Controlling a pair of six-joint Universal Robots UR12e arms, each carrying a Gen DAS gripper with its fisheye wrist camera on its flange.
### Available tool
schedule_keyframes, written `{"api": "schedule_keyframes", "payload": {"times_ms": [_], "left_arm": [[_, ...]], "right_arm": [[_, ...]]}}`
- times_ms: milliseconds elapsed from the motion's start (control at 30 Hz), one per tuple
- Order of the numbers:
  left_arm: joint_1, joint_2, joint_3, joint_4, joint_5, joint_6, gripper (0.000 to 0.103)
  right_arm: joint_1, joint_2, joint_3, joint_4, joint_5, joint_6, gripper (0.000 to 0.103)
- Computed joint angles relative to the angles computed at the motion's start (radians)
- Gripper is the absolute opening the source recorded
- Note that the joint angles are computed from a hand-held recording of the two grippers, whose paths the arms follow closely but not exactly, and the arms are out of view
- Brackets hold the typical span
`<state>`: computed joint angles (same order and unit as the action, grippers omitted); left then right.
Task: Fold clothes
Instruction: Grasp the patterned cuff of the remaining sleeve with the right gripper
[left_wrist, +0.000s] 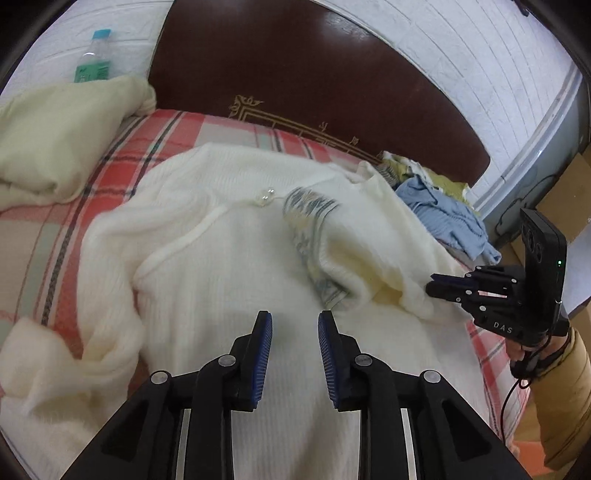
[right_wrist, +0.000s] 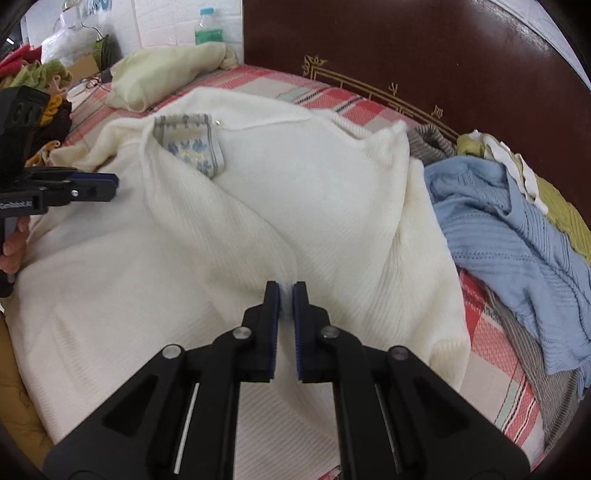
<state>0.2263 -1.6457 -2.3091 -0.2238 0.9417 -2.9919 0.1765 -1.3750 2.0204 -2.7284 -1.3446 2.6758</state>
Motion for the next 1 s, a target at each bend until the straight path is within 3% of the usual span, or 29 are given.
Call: {"api": "schedule_keyframes", "payload": {"times_ms": [67, 167, 267, 333, 433, 567, 733, 867, 1000], "left_arm": [[0.012, 0.026, -0.025, 0.014, 0.01, 0.006, 0.039], [0.037, 0.076, -0.062, 0.032, 0.013, 0.035, 0.054], [0.07, 0.132, -0.094, 0.03, 0.022, 0.085, 0.058], [0.083, 0.167, -0.112, 0.05, 0.085, 0.115, 0.061], [0.118, 0.211, -0.137, 0.078, 0.158, 0.151, 0.063], [0.18, 0.246, -0.159, 0.057, 0.23, 0.177, 0.065], [0.239, 0.255, -0.181, -0.004, 0.291, 0.243, 0.065], [0.274, 0.237, -0.185, -0.057, 0.257, 0.292, 0.065], [0.275, 0.2, -0.177, -0.049, 0.23, 0.286, 0.068]], "right_arm": [[0.0, -0.005, 0.006, -0.003, -0.003, 0.019, 0.024], [-0.006, -0.02, 0.015, -0.048, 0.065, 0.051, 0.027], [0.003, -0.02, 0.003, -0.064, 0.165, 0.052, 0.028], [0.032, 0.001, -0.026, -0.052, 0.18, 0.05, 0.028], [0.083, 0.046, -0.074, -0.041, 0.189, 0.062, 0.028], [0.139, 0.104, -0.132, -0.003, 0.134, 0.101, 0.028], [0.176, 0.112, -0.138, 0.044, 0.141, 0.028, 0.022], [0.187, 0.084, -0.117, 0.079, 0.145, -0.026, 0.022], [0.18, 0.056, -0.084, 0.058, 0.175, 0.007, 0.024]]}}
